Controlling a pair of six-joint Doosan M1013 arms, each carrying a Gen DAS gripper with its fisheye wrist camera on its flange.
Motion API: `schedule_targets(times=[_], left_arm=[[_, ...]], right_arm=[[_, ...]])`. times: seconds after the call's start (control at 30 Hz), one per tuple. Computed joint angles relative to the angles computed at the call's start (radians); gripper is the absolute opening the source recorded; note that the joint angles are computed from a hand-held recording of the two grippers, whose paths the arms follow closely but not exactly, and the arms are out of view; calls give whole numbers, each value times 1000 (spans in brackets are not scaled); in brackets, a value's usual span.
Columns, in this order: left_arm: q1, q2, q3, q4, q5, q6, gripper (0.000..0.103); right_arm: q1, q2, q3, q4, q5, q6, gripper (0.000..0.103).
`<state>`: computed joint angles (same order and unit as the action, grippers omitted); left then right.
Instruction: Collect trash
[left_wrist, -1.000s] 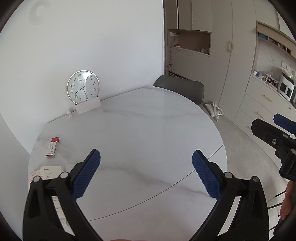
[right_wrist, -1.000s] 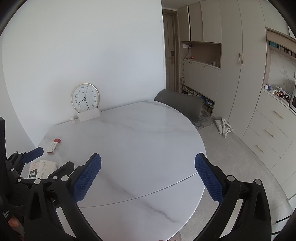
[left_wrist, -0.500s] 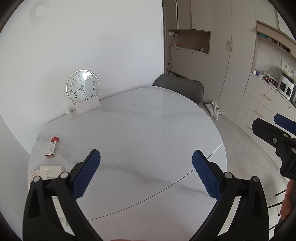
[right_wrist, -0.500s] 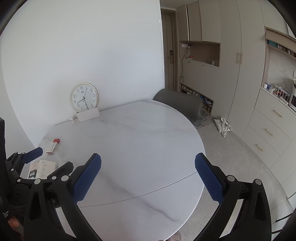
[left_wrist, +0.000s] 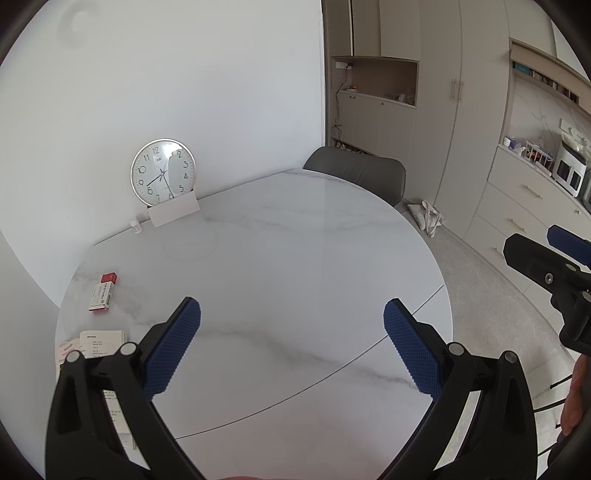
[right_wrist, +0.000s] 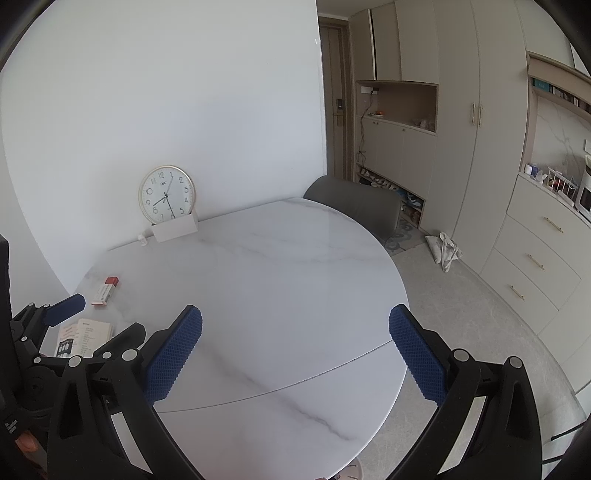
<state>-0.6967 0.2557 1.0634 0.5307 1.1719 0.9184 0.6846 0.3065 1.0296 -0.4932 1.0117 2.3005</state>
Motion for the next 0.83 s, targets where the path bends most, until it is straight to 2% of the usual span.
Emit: schedule_targets(times=[0.83], left_arm=[[5,11,-15,-17,16,4,95]], right_arm=[[-2,-9,17,2,5,19,101]])
